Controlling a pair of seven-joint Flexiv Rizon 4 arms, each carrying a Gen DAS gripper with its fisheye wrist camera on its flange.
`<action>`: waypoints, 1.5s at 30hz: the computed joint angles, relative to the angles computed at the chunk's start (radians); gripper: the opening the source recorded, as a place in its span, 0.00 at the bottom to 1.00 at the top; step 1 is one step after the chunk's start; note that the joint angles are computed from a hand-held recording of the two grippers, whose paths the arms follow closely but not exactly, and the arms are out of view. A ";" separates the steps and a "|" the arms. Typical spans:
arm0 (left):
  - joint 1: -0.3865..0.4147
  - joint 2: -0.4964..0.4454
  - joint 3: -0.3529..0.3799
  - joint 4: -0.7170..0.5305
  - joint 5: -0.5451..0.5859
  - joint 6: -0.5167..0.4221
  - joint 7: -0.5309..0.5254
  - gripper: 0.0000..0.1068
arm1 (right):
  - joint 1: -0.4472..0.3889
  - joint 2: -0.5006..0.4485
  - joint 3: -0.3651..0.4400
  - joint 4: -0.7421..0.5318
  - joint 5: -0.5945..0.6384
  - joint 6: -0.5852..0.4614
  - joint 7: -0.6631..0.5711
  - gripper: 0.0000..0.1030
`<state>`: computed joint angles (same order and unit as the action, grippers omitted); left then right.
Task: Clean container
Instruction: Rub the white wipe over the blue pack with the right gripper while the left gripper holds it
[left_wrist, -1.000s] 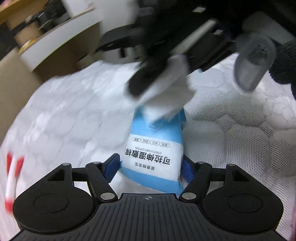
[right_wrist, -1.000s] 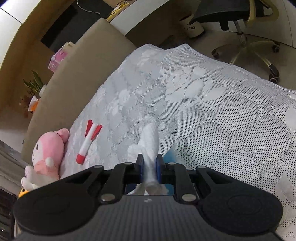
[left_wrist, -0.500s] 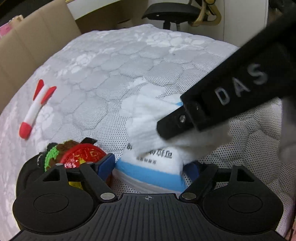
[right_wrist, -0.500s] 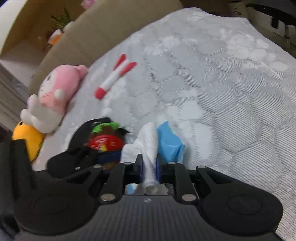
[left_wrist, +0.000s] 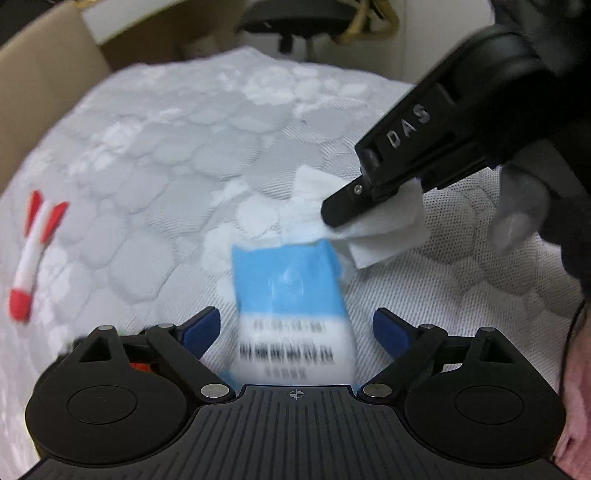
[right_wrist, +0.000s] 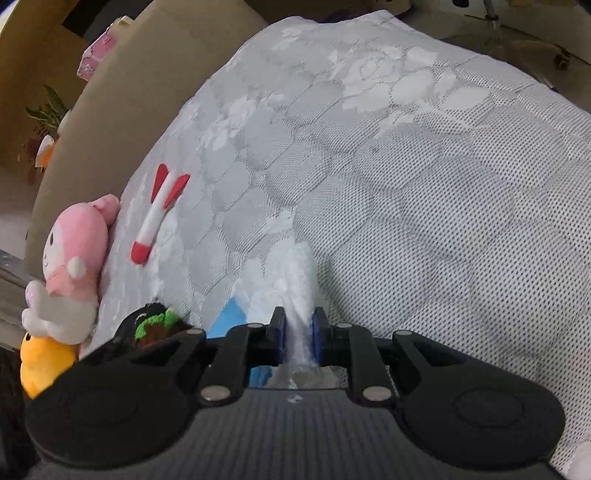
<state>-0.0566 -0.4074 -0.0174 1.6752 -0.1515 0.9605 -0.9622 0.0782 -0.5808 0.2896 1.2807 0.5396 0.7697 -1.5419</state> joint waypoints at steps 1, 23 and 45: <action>-0.008 -0.023 0.007 -0.048 0.018 -0.054 -0.012 0.88 | -0.003 -0.001 0.002 -0.002 0.004 0.001 -0.007 0.17; 0.025 0.075 -0.042 0.170 -0.156 0.228 0.097 0.65 | -0.153 0.013 0.131 -0.051 0.303 -0.140 -0.214 0.17; 0.046 0.155 -0.006 0.191 -0.108 0.081 0.209 0.87 | 0.037 -0.008 -0.020 -0.032 0.042 -0.161 -0.042 0.18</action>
<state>-0.0103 -0.2521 -0.0236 1.8660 -0.2595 1.0417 -0.7532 0.1152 -0.5885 0.2700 1.2486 0.5819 0.6090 -1.5837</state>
